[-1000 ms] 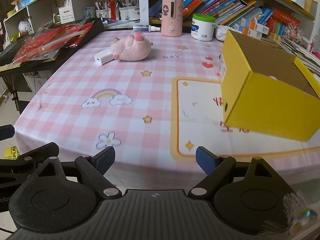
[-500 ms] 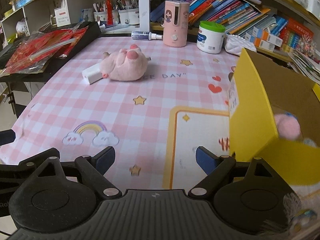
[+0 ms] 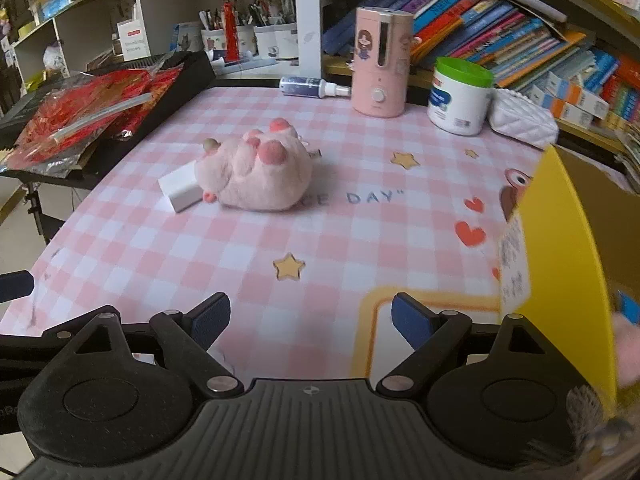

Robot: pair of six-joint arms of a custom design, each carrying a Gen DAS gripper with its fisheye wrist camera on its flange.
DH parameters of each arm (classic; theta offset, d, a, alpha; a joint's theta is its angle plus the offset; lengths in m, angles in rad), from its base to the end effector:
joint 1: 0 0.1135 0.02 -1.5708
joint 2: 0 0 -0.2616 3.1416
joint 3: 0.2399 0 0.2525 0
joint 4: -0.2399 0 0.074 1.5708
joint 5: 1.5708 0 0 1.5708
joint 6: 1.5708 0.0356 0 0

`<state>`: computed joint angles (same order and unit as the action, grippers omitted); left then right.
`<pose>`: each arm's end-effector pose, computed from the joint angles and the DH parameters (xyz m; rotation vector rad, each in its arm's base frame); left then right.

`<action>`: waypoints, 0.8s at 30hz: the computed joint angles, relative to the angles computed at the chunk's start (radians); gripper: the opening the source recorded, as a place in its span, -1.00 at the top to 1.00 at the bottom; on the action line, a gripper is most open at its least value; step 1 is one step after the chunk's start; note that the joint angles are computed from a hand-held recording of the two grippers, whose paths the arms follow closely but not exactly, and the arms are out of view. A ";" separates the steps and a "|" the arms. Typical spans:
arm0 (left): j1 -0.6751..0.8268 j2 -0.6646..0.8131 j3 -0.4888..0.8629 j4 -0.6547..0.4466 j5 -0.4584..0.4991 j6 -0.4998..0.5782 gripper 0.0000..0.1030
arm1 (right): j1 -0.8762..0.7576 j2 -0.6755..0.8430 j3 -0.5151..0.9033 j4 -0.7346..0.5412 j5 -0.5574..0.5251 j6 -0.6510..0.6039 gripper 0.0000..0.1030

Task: Organize objects
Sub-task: 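Move both open grippers toward the pink plush pig and white charger, then grasp the pink plush pig with the right gripper while the left grasps the white charger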

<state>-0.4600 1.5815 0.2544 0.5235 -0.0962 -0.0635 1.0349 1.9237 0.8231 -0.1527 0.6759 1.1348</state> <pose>0.1952 -0.0929 0.0728 0.4223 2.3361 -0.1375 0.1758 0.2524 0.0708 0.2550 2.3927 -0.0542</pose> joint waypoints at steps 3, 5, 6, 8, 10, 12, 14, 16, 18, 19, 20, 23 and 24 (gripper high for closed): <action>0.009 0.055 0.049 0.001 -0.010 -0.001 -0.83 | -0.054 0.006 0.003 0.066 -0.024 -0.081 -0.71; 0.013 0.087 0.080 -0.001 -0.017 -0.001 -0.83 | -0.089 0.012 0.014 0.100 -0.032 -0.130 -0.77; 0.015 0.103 0.096 -0.001 -0.019 -0.001 -0.83 | -0.107 0.014 0.022 0.119 -0.032 -0.158 -0.82; 0.017 0.129 0.123 -0.002 -0.025 -0.002 -0.83 | -0.138 0.020 0.032 0.167 -0.032 -0.220 -0.88; 0.016 0.157 0.147 0.001 -0.034 -0.003 -0.83 | -0.165 0.034 0.054 0.197 -0.042 -0.282 -0.97; 0.018 0.183 0.170 0.002 -0.040 0.000 -0.83 | -0.192 0.060 0.085 0.224 -0.056 -0.347 -1.00; 0.020 0.207 0.190 0.003 -0.046 0.002 -0.83 | -0.215 0.090 0.120 0.242 -0.070 -0.406 -1.00; 0.023 0.225 0.207 -0.005 -0.049 0.003 -0.83 | -0.239 0.131 0.165 0.257 -0.083 -0.476 -1.00; 0.025 0.243 0.223 -0.013 -0.055 0.002 -0.83 | -0.259 0.178 0.213 0.267 -0.095 -0.553 -1.00; 0.027 0.251 0.230 -0.015 -0.056 0.002 -0.83 | -0.270 0.207 0.250 0.251 -0.106 -0.602 -1.00; 0.029 0.259 0.236 -0.018 -0.057 0.001 -0.83 | -0.281 0.233 0.285 0.234 -0.122 -0.651 -1.00; 0.035 0.281 0.257 -0.028 -0.059 -0.001 -0.83 | -0.309 0.295 0.359 0.209 -0.169 -0.797 -1.00; 0.037 0.287 0.265 -0.031 -0.059 -0.001 -0.83 | -0.314 0.314 0.379 0.205 -0.172 -0.840 -1.00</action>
